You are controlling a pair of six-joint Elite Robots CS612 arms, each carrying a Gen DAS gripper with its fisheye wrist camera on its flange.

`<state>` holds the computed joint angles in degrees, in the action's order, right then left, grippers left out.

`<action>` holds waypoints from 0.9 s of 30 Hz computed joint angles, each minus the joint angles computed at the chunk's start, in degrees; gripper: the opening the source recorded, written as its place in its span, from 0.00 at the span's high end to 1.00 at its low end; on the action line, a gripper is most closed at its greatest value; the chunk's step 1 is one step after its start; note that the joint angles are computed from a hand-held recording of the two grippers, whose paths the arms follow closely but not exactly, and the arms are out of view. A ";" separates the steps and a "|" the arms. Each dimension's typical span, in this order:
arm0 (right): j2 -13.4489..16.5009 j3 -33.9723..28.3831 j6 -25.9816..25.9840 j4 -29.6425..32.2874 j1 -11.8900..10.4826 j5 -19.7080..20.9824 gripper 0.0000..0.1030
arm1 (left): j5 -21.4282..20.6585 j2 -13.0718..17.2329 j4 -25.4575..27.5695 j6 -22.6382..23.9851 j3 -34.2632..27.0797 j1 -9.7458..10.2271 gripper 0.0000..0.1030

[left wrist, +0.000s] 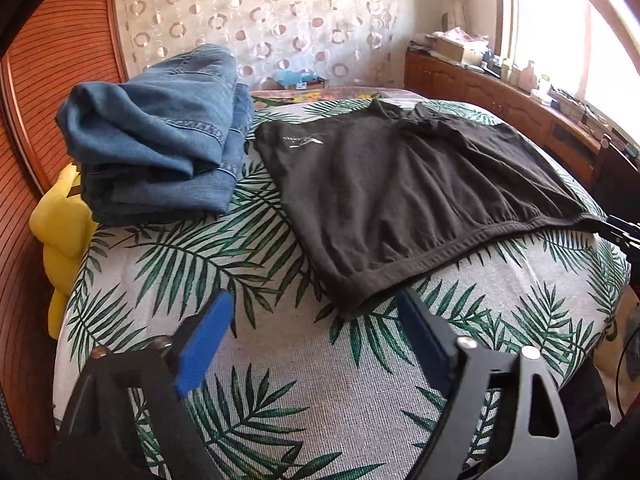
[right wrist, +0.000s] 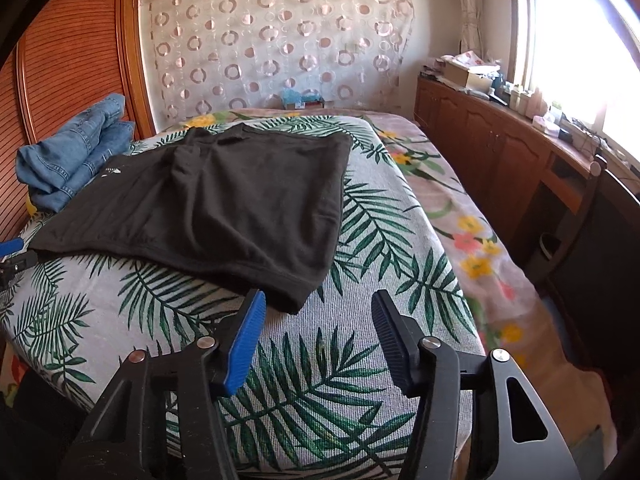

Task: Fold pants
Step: 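Lower both grippers to the shorts' hem and close on it, then lift the hem with both grippers and fold it over the shorts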

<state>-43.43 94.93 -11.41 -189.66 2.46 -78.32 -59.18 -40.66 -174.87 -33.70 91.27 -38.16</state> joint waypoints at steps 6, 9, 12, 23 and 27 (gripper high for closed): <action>0.13 -0.82 0.55 1.51 -0.12 1.41 0.59 | -1.12 0.23 0.34 1.32 -0.70 0.41 0.42; 0.21 -1.28 0.65 2.00 -0.28 1.80 0.59 | -2.75 0.40 0.31 1.57 -0.92 0.73 0.45; 0.57 -1.59 0.59 1.74 -0.37 2.28 0.62 | -2.78 0.44 1.21 1.17 -1.08 0.84 0.46; 1.53 -2.86 0.02 1.46 -0.55 4.01 0.90 | -4.93 0.69 -1.62 1.76 -1.10 1.30 0.81; 1.44 -2.84 -0.25 0.98 -0.61 4.71 0.93 | -4.88 0.54 -3.93 1.98 -0.65 1.30 0.88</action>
<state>-41.99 92.08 -11.67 -188.68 1.86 -73.62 -64.06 -40.12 -178.80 -31.72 90.62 -36.85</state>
